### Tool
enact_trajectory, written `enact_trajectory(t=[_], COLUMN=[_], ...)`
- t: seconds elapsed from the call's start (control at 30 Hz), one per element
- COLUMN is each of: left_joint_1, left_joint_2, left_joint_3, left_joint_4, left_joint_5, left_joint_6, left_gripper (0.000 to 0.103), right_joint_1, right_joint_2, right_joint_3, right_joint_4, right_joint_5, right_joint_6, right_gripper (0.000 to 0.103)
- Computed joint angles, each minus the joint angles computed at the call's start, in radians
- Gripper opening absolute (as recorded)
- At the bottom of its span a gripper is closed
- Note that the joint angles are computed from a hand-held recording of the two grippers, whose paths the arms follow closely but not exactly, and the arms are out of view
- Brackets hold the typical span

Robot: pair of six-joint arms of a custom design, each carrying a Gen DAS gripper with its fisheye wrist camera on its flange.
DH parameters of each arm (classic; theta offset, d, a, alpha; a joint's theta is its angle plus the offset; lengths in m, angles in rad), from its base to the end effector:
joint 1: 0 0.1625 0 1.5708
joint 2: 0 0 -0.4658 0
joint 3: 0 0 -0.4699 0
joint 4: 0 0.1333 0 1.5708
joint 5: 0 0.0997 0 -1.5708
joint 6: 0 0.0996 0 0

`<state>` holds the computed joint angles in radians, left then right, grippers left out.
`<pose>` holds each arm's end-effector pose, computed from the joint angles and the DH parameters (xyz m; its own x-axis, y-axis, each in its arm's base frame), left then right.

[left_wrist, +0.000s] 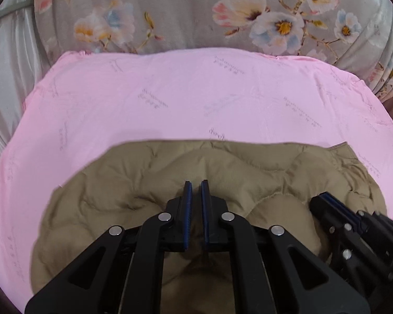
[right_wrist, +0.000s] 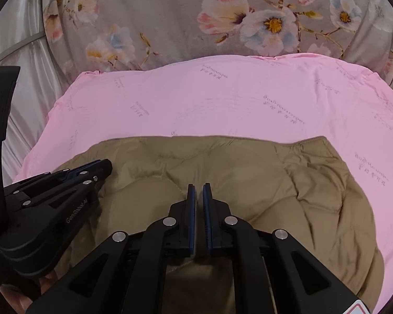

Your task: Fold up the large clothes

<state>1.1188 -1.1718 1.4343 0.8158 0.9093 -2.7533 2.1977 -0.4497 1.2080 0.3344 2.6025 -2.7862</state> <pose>-0.0801 -0.6104 0.3534 -0.6287 0.3773 -0.6800 0.6730 0.7021 -0.2327 0.4468 -0.5353 -0.0494 -0.7882 0.2676 0.5542 -0.2631 0.6676 -0.6965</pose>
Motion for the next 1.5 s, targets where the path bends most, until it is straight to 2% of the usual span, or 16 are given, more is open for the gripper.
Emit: enact_trajectory(t=[0.43, 1.3, 1.5], left_joint_1=[0.03, 0.034, 0.039], left_joint_2=[-0.008, -0.008, -0.012], left_joint_3=[0.064, 0.074, 0.075], left_joint_4=[-0.129, -0.148, -0.16], left_joint_5=[0.002, 0.003, 0.012], left_joint_6=[0.069, 0.074, 0.085], left_gripper=[0.004, 0.004, 0.004], right_joint_1=[-0.033, -0.043, -0.045], right_joint_2=[0.006, -0.011, -0.041], right_joint_3=[0.037, 0.075, 0.12], right_joint_4=[-0.09, -0.13, -0.194], right_joint_5=[-0.015, -0.045, -0.068], right_joint_6=[-0.045, -0.04, -0.059], right_gripper=[0.003, 0.002, 0.001])
